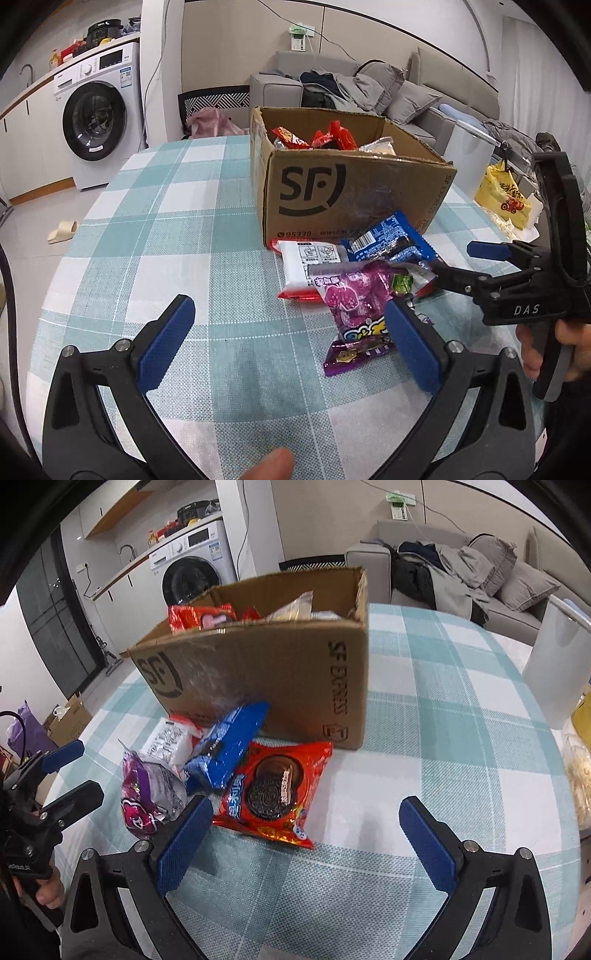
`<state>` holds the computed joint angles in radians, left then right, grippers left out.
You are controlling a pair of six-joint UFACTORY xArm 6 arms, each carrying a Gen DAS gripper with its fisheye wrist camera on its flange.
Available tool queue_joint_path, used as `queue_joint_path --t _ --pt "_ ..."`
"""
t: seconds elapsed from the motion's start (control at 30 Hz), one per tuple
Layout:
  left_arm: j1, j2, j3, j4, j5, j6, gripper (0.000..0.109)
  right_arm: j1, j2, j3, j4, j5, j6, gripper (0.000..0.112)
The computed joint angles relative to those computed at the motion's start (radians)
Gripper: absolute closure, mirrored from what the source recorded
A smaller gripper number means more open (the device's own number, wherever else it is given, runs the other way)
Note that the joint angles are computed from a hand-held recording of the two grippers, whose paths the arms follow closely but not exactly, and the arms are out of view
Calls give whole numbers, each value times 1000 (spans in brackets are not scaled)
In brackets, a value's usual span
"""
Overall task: Organize snacks
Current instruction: 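Move the right tool to the red chocolate cookie pack while the left approaches the purple candy bag, then grasp the red chocolate cookie pack with the right tool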
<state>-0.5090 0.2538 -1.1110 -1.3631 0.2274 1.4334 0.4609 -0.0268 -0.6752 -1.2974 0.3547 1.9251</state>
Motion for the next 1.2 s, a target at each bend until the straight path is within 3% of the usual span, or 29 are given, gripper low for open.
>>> queue_joint_path --t 0.3,0.53,0.9,1.2 --pt "-5 16 0 16 2 -14 7 8 92 -61 -40 -15 49 10" --pt "-5 20 -1 25 1 -22 6 3 84 -45 68 18 -30 10" --pt "-1 27 -5 21 2 -10 7 -55 54 -10 -37 -36 59 11" --pt "1 25 -5 3 7 11 6 -58 43 -10 -180 -96 170 52"
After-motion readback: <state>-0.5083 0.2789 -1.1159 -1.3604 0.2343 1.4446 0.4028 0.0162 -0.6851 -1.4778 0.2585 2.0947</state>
